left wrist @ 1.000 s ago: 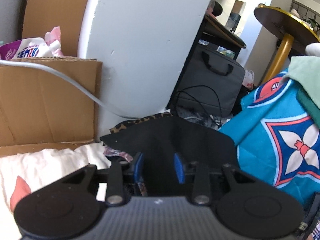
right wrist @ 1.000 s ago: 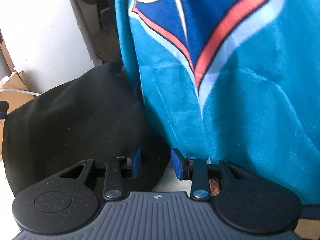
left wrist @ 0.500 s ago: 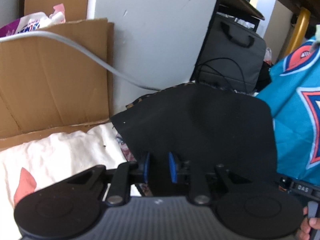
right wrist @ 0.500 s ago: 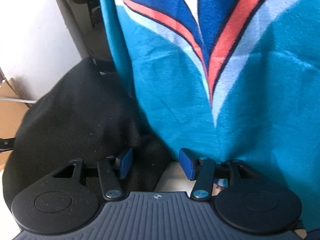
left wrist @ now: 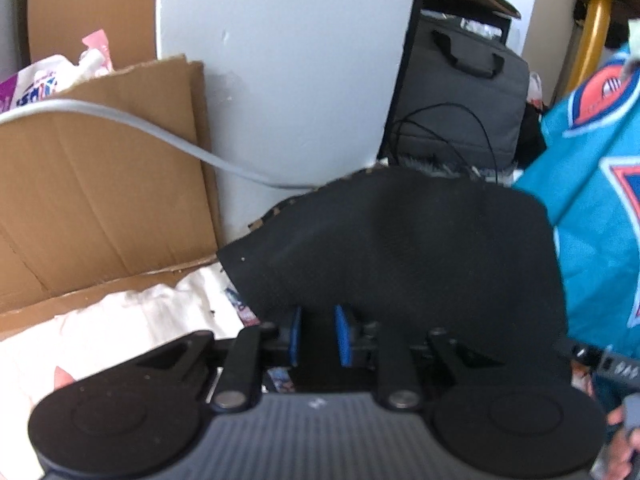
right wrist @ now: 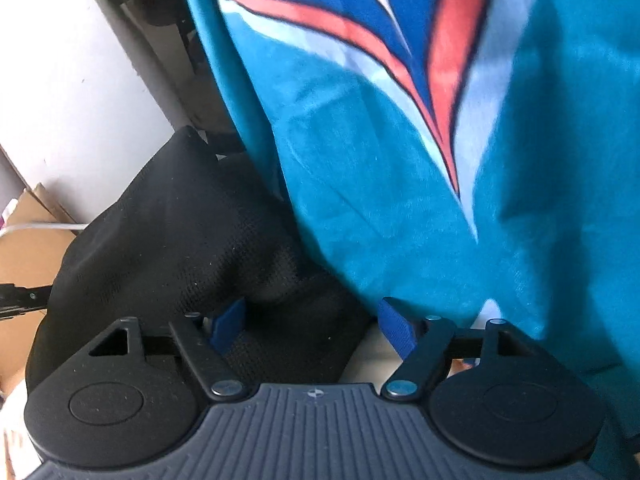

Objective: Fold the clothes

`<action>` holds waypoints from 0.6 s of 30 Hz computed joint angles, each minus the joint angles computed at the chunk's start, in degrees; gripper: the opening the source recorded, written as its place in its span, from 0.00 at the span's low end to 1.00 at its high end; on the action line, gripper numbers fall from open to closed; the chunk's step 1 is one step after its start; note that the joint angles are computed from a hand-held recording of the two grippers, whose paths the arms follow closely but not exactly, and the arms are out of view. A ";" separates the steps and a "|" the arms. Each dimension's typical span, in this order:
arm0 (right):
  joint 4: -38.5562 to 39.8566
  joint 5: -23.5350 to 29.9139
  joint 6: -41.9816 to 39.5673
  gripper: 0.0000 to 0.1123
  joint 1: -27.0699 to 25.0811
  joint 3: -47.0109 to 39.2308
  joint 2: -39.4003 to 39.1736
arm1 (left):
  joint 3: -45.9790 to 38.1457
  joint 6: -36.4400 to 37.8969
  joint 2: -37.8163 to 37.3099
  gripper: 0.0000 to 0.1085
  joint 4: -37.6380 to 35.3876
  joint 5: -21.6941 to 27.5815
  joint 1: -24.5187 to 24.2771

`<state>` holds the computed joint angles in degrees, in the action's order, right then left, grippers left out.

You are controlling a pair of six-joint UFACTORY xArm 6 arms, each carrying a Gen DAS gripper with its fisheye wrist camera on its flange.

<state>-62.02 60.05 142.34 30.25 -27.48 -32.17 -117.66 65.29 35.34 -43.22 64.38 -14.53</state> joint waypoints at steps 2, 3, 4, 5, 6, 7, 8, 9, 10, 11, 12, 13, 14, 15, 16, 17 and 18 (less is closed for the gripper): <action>-1.84 -2.40 3.11 0.62 -0.95 1.43 -0.87 | 0.30 1.12 -0.85 0.10 -1.84 0.88 0.20; -2.70 -2.84 4.35 0.58 -0.94 1.83 -1.16 | 1.47 3.04 -1.98 0.10 -3.35 1.23 0.28; -3.57 -3.25 5.60 0.52 -0.92 2.22 -1.43 | 2.95 5.24 -3.24 0.10 -4.68 1.51 0.29; -3.67 -2.52 6.09 0.48 -0.26 2.12 -1.41 | 4.30 7.40 -4.37 0.10 -5.46 1.81 0.18; -3.19 -0.94 6.02 0.46 0.87 1.63 -1.15 | 5.61 9.50 -5.44 0.10 -6.03 2.06 0.00; -2.73 0.64 5.95 0.39 1.99 1.11 -0.87 | 6.91 11.44 -6.39 0.10 -6.04 2.04 -0.36; -2.53 1.93 6.88 0.24 3.12 1.07 -1.08 | 8.01 12.92 -7.10 0.10 -5.87 1.89 -0.75; -2.52 3.06 8.57 0.20 4.31 1.39 -1.68 | 8.77 13.71 -7.51 0.10 -5.50 1.84 -1.16; -2.49 4.22 10.25 0.16 5.52 1.68 -2.25 | 8.96 13.57 -7.51 0.10 -4.87 1.97 -1.57; -2.51 5.47 11.58 0.12 6.76 1.82 -2.62 | 9.03 12.93 -7.37 0.10 -4.11 1.97 -1.99; -2.37 6.72 12.16 0.12 7.94 1.68 -2.70 | 9.28 12.27 -7.28 0.10 -3.34 1.65 -2.44; -2.04 7.85 12.22 0.11 8.82 1.00 -2.15 | 9.69 11.77 -7.22 0.10 -2.74 1.01 -2.91; -1.52 9.24 12.30 0.11 9.76 -0.05 -1.24 | 10.11 11.43 -7.12 0.10 -2.43 0.25 -3.31; -0.72 11.00 12.14 0.10 10.87 -0.96 -0.90 | 10.37 11.05 -6.95 0.10 -2.17 -0.37 -3.66; 0.18 12.83 11.75 0.10 11.96 -1.74 -0.96 | 10.38 10.66 -6.71 0.10 -2.12 -0.70 -3.91; 1.21 14.56 11.62 0.10 13.05 -2.76 -0.66 | 10.34 10.32 -6.49 0.10 -2.07 -1.01 -4.21; 2.34 16.20 11.68 0.10 14.12 -3.96 -0.08 | 10.05 9.79 -6.14 0.10 -1.72 -1.21 -4.58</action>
